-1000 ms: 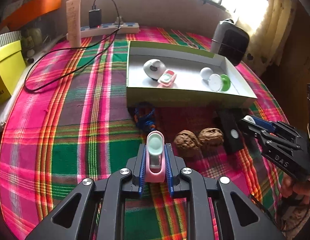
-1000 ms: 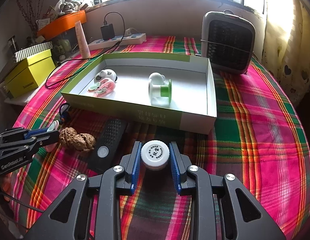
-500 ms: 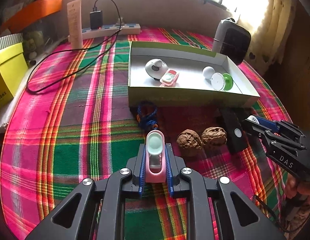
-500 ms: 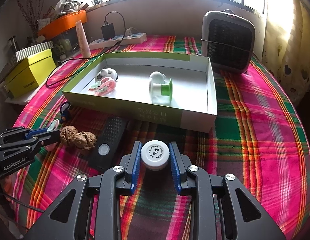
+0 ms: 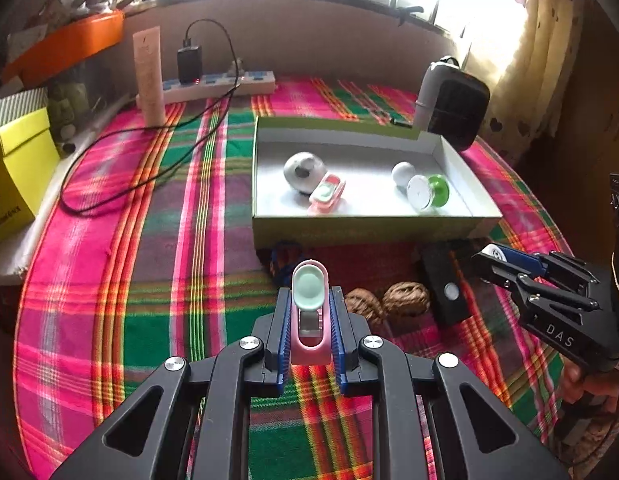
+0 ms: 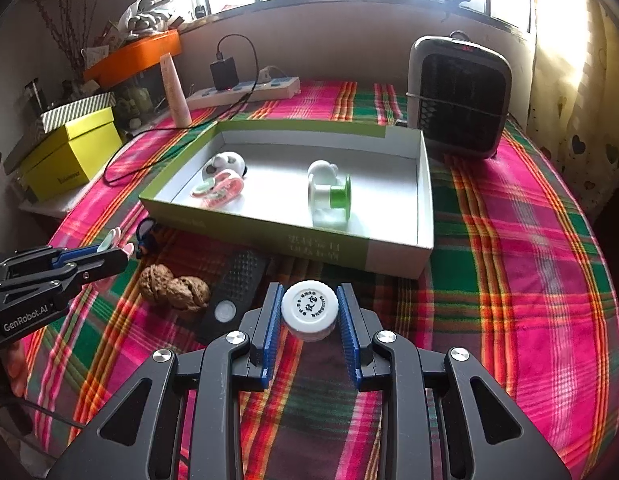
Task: Organize objects
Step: 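Carry pink clip with left tool into white box while right tool carries cap there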
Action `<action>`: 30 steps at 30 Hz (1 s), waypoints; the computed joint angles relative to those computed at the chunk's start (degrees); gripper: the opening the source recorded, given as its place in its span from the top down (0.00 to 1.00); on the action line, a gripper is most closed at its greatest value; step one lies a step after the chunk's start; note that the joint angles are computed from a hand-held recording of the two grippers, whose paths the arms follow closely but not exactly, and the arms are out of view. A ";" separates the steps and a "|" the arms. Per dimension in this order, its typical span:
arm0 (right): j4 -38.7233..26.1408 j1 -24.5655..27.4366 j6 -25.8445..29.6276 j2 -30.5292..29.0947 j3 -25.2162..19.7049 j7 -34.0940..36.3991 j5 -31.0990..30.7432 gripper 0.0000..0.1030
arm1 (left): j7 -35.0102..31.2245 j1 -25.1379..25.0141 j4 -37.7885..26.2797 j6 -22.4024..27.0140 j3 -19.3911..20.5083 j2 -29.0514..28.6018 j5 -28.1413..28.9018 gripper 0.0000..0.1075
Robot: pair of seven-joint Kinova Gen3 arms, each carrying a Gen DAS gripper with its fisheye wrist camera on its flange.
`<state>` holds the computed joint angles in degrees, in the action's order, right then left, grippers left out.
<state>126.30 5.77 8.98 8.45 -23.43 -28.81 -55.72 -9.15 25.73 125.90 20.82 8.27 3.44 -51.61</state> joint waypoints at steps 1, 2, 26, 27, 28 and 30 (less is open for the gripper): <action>-0.35 0.75 0.91 -0.04 -0.32 0.66 -0.64 0.72 | -1.21 -0.19 -0.43 -0.02 0.12 -0.07 0.71 0.85; -0.52 0.54 1.30 -0.14 0.02 0.95 -1.01 0.72 | -1.90 -0.27 -0.84 0.13 0.18 -0.06 1.07 0.85; -15.98 -6.22 7.27 7.62 10.03 -17.46 18.32 0.72 | -27.00 1.17 -16.02 -2.54 -6.07 10.31 19.68 0.85; -16.77 -6.48 7.54 8.23 10.29 -19.00 19.75 0.72 | -28.16 1.07 -16.63 -2.57 -6.27 10.74 20.87 0.85; -17.58 -7.09 7.67 8.85 10.84 -20.74 21.47 0.72 | -29.69 0.78 -17.46 -2.67 -6.34 11.37 22.03 0.85; -19.30 -7.79 8.49 10.18 11.48 -23.66 24.33 0.72 | -32.31 0.66 -19.02 -2.29 -6.69 12.61 24.11 0.85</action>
<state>107.00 -2.02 17.47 18.63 -11.95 -52.47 -31.39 -41.45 26.39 106.88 18.53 1.58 16.05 -27.50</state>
